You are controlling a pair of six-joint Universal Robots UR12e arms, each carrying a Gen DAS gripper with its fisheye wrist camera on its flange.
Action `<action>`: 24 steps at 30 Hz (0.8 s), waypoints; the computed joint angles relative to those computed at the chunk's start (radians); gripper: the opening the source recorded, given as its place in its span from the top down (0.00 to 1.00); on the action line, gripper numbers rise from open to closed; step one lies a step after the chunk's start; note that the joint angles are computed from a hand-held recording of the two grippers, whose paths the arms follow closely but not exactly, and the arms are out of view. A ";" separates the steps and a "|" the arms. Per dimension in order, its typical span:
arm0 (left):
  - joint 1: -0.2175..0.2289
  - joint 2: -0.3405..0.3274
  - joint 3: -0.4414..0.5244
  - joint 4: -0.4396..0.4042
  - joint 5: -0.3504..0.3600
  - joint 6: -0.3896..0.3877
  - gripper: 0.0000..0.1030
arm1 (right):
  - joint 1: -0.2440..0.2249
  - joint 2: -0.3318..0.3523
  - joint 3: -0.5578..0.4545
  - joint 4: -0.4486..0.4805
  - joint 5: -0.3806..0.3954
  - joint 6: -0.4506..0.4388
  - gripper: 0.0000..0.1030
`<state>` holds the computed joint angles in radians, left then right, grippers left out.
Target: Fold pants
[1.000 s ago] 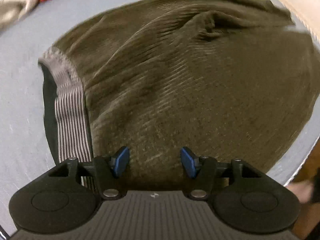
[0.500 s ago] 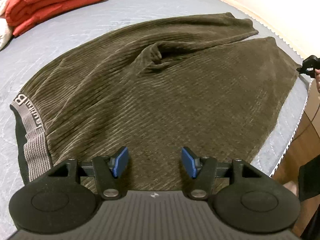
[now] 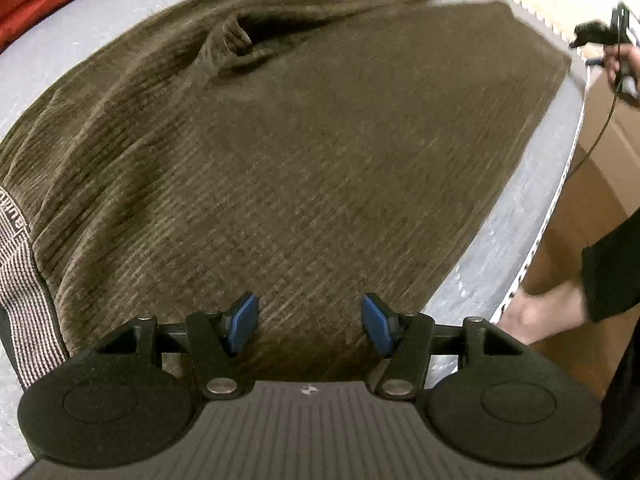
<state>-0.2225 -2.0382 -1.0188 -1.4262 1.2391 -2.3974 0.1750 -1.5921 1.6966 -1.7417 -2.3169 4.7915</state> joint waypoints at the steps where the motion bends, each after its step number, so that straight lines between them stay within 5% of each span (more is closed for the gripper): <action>1: 0.004 0.001 0.001 0.012 -0.015 -0.019 0.38 | 0.005 0.001 0.002 -0.029 -0.011 -0.003 0.51; 7: 0.034 0.010 -0.016 0.209 -0.104 -0.178 0.43 | 0.026 0.031 0.009 -0.352 0.025 -0.223 0.51; 11: 0.056 -0.037 0.061 0.264 -0.099 -0.355 0.76 | 0.047 0.078 -0.052 -0.496 0.091 -0.367 0.50; 12: 0.058 -0.053 0.088 0.278 -0.077 -0.404 0.82 | 0.055 0.089 -0.067 -0.526 0.115 -0.393 0.50; 18: 0.056 -0.197 0.313 0.359 0.096 -0.590 0.83 | 0.104 0.167 -0.168 -0.779 0.287 -0.586 0.45; 20: 0.049 -0.237 0.359 0.419 0.177 -0.603 0.83 | 0.118 0.203 -0.220 -0.793 0.317 -0.681 0.44; 24: 0.054 -0.316 0.466 0.373 0.176 -0.658 0.83 | 0.119 0.243 -0.280 -0.757 0.383 -0.765 0.44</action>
